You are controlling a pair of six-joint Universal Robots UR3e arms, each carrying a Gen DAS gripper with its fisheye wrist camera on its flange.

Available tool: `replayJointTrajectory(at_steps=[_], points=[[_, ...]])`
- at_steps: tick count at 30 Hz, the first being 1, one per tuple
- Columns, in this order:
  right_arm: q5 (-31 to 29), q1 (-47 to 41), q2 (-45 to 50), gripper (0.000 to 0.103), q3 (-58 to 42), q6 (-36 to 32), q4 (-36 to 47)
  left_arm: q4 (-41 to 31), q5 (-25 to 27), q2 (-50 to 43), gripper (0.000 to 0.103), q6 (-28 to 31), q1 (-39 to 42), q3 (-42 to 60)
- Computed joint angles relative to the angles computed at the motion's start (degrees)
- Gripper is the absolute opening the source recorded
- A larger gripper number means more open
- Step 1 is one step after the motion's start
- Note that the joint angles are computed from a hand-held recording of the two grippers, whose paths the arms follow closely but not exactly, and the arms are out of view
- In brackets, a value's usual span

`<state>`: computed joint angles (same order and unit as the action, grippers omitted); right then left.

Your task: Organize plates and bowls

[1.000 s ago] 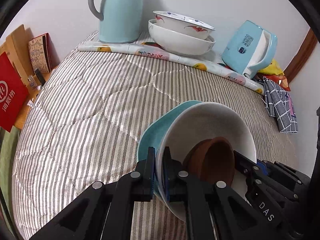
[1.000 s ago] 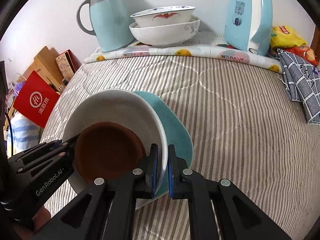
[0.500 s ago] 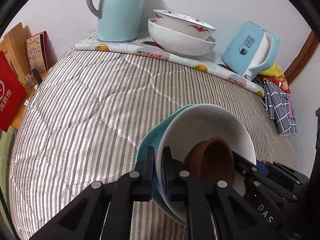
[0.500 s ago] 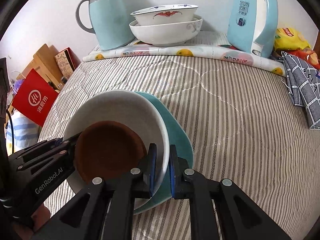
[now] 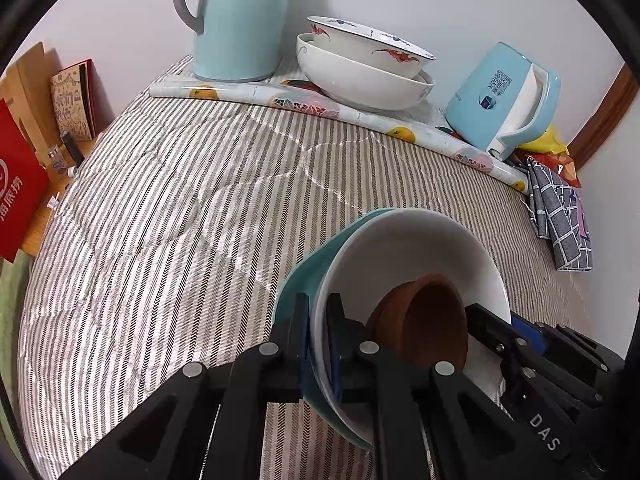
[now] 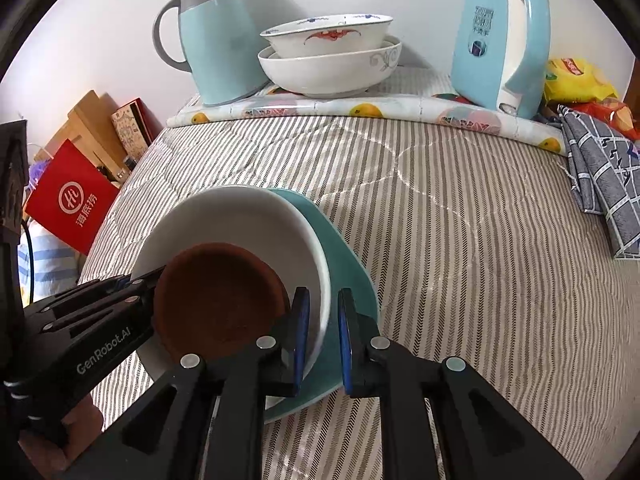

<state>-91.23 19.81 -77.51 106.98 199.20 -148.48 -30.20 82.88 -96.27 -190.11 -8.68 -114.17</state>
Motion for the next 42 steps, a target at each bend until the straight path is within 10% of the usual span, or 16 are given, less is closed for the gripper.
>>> replayJointTrajectory(at_steps=[23, 29, 42], points=[[-5.69, 2.2, -17.02, 0.024, 9.8, 0.59, 2.7, -3.87, 4.5, 12.77, 0.02, -2.12, -5.34, -2.62], [-8.54, 1.72, -27.12, 0.052, 13.9, 2.37, 6.29, -2.85, 8.56, 15.32, 0.037, -6.08, -12.0, -1.84], [-14.74, 0.44, -50.76, 0.052, 17.27, 6.13, 24.92, -4.96, 20.43, 15.31, 0.061, -14.55, -29.41, 3.8]])
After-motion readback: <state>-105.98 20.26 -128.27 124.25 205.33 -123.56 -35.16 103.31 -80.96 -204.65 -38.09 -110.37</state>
